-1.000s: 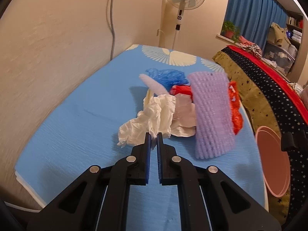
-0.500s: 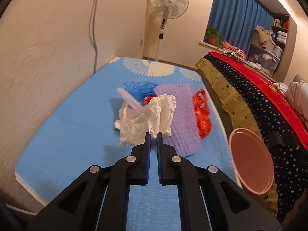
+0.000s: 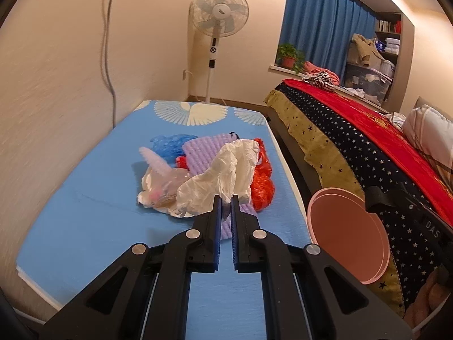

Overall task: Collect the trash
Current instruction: 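Lift the tissue with the left gripper while the right gripper carries the strap over the pink bin, then open the left gripper over the pink bin while the right gripper releases the strap into it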

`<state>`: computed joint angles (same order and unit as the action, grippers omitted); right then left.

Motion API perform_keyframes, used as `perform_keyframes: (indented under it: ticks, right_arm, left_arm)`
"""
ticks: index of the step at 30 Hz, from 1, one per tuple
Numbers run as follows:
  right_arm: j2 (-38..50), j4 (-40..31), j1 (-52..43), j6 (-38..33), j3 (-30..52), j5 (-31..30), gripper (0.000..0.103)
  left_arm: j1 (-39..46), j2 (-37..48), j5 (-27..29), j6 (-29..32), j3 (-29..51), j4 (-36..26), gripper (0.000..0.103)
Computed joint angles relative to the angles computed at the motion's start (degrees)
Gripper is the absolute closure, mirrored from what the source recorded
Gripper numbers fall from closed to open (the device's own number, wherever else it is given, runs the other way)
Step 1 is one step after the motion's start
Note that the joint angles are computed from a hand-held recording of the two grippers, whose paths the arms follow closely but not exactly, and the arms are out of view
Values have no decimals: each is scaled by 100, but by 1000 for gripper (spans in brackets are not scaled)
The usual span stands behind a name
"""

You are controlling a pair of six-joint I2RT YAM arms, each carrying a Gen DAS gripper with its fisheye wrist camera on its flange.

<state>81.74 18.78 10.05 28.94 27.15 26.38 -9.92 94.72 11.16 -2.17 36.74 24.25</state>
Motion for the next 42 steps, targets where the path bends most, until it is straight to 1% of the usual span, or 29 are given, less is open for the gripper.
perform_keyframes:
  ticks: [5, 12, 15, 20, 25, 31, 36, 42]
  right_arm:
    - [161, 121, -83, 95, -17, 114, 93]
    - [382, 227, -379, 179, -11, 207, 93]
    - [558, 254, -466, 221, 36, 272, 93]
    - [767, 242, -564, 273, 147, 339, 93]
    - [890, 233, -737, 258, 169, 413, 93]
    - [858, 275, -1157, 207, 40, 322, 93]
    - [792, 270, -1309, 173, -29, 285, 92]
    - [604, 247, -1471, 77, -102, 265, 92]
  left_arm:
    - [-152, 118, 18, 97, 11, 218, 97]
    - [-358, 351, 161, -19, 179, 317, 97]
    - [-467, 454, 256, -31, 243, 365, 97]
    - [-766, 645, 520, 23, 319, 676, 97]
    - [-1037, 893, 787, 8, 559, 739, 97]
    - [-1236, 1225, 998, 5, 890, 655, 97]
    - [-1385, 1510, 1165, 3, 1219, 503, 97]
    - [-1503, 1822, 1557, -184, 1638, 312, 97]
